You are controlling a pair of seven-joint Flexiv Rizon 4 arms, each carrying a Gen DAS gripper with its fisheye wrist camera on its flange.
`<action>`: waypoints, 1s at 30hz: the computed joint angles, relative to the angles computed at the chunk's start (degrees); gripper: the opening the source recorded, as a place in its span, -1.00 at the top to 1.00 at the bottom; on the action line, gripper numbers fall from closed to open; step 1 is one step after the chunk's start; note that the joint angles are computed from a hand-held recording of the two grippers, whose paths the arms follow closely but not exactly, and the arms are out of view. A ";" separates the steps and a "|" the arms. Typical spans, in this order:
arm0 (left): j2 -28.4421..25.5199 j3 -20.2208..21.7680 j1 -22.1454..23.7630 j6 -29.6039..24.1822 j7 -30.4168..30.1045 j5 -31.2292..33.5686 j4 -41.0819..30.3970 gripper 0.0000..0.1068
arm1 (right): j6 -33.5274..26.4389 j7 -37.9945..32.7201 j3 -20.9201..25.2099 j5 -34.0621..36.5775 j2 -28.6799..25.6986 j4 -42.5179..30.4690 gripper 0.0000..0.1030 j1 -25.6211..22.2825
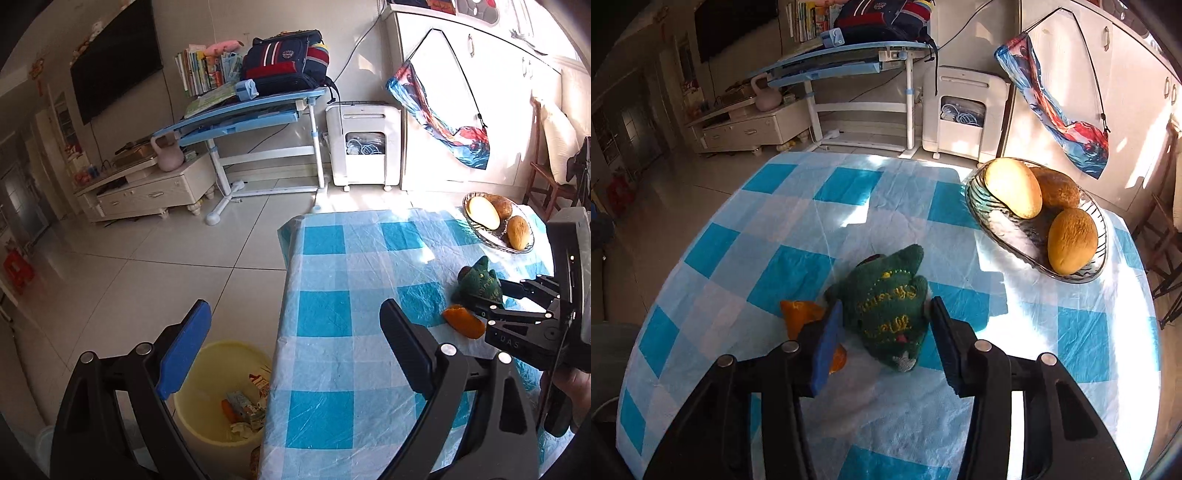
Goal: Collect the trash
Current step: 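Grasp the green knitted toy with the right gripper, then grasp the last orange peel with the left gripper while the right holds the toy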
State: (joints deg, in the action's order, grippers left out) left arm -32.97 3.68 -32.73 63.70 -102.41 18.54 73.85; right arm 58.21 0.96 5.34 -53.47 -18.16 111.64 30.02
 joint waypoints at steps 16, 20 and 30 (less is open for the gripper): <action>-4.65 -6.88 -0.29 -11.04 14.62 -11.14 -2.55 -0.67 | 8.98 -5.24 5.66 9.29 8.23 10.34 0.44 0.79; -5.75 -5.27 -2.20 -15.19 13.29 -9.43 -4.31 -0.67 | 9.08 -1.76 6.41 8.26 10.82 13.29 0.44 0.64; -6.14 -9.16 1.99 -13.96 15.31 -15.60 -1.51 0.51 | 14.67 4.75 5.54 2.60 11.04 15.92 0.42 -1.73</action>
